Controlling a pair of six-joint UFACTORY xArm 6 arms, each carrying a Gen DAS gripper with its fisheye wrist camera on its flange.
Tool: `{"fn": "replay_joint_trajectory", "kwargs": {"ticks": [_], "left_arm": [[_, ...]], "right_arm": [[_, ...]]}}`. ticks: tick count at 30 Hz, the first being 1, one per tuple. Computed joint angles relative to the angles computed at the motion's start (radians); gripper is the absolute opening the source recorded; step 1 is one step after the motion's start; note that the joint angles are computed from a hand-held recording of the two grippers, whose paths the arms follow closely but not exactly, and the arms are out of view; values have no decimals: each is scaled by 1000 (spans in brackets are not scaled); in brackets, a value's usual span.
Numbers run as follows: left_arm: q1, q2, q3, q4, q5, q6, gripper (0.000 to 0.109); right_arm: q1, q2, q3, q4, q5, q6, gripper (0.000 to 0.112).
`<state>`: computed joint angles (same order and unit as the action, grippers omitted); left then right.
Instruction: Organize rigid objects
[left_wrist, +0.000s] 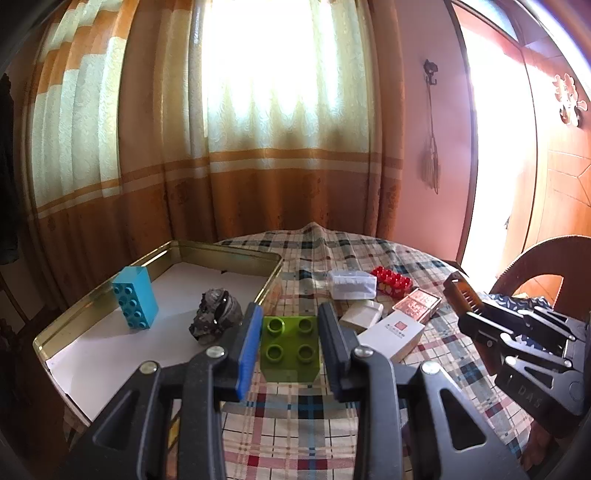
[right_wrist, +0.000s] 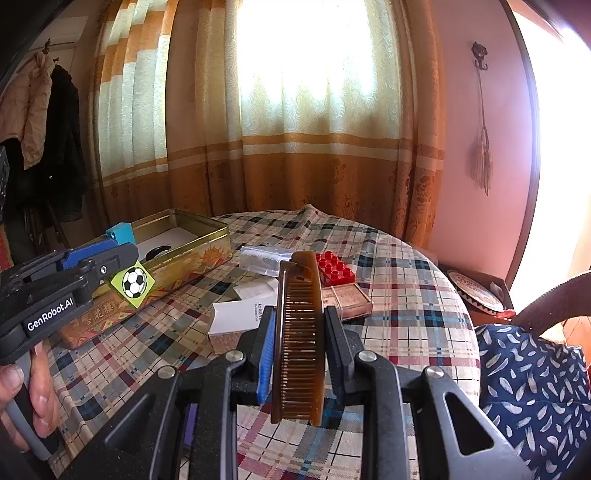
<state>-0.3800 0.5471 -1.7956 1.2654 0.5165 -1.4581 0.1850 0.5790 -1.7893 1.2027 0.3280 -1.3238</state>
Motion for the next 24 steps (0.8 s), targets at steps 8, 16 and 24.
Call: {"fn": "replay_joint_trajectory", "kwargs": {"ticks": [8,16,24], "left_arm": [[-2,-10,12,45,5,-45,30],[-6,-33,39,122,13,-120,30],[-6,-45,54,163,16,-156,30]], "right_arm": [[0,-4,4,34,-3,-39,27],[3,-14,14,95,-11,-108,27],[10,-32,32,174,-23,-204,27]]}}
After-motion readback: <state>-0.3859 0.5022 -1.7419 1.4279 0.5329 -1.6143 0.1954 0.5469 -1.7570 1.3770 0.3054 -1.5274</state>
